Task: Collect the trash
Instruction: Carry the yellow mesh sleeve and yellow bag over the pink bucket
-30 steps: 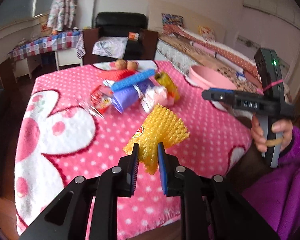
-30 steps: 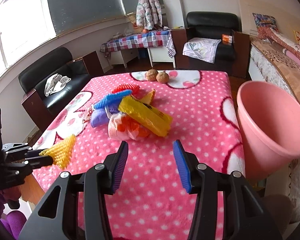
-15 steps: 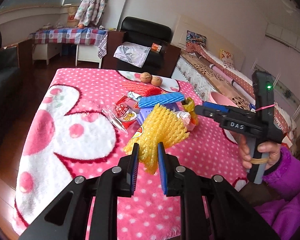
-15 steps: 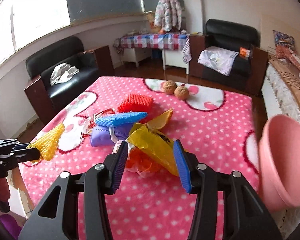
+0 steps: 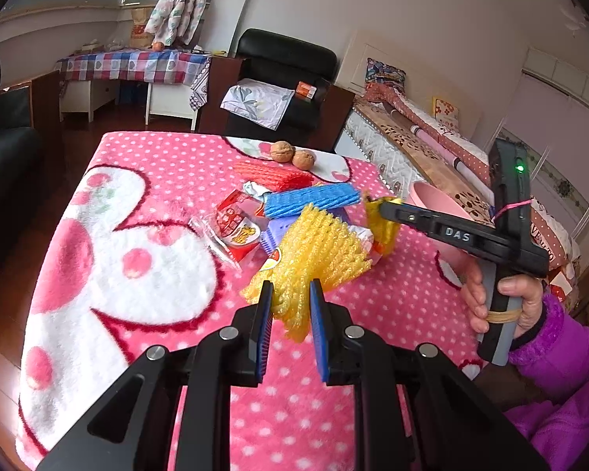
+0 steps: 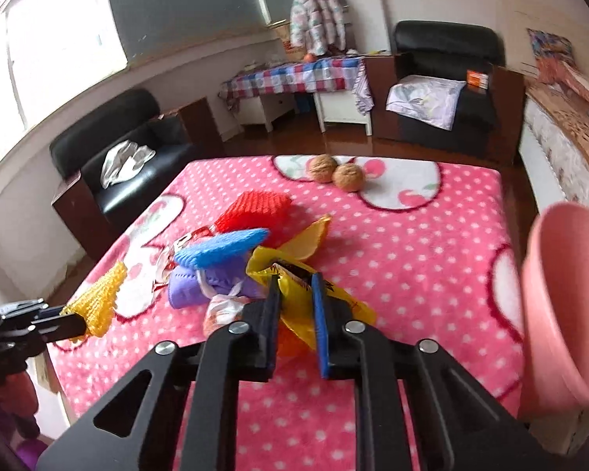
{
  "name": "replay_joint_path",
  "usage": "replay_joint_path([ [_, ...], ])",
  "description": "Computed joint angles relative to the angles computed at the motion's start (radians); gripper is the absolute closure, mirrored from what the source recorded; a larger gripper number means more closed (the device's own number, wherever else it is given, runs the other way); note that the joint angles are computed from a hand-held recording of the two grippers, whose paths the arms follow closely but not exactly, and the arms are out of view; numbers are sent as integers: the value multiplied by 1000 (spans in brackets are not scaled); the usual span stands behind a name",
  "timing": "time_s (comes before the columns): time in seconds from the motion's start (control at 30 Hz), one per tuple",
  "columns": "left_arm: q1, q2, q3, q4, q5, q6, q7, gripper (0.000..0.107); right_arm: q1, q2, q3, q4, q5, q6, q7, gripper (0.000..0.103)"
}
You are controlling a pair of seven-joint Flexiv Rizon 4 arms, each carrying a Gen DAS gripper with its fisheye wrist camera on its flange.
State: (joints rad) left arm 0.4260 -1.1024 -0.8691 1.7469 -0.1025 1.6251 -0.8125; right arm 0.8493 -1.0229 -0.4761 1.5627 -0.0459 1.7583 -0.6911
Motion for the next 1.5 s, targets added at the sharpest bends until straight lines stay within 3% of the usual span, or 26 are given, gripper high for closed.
replay_joint_path([
  [0.23, -45, 4, 9, -22, 22, 41, -5, 90, 73, 30, -70, 113, 133, 97, 18, 89],
  [0.5, -119, 15, 24, -61, 55, 68, -35, 89, 117, 65, -82, 186, 313, 205, -38, 89],
  [0.87, -282, 19, 78, -204, 11, 38, -80, 89, 253, 45, -238, 278, 560, 246, -78, 89],
  [1.3, -516, -20, 179, -425, -114, -75, -29, 89, 240, 33, -244, 359, 715, 299, -49, 89],
  [1.5, -651, -39, 289, -540, -177, -144, -3, 89, 183, 46, -193, 369, 737, 332, -51, 89],
])
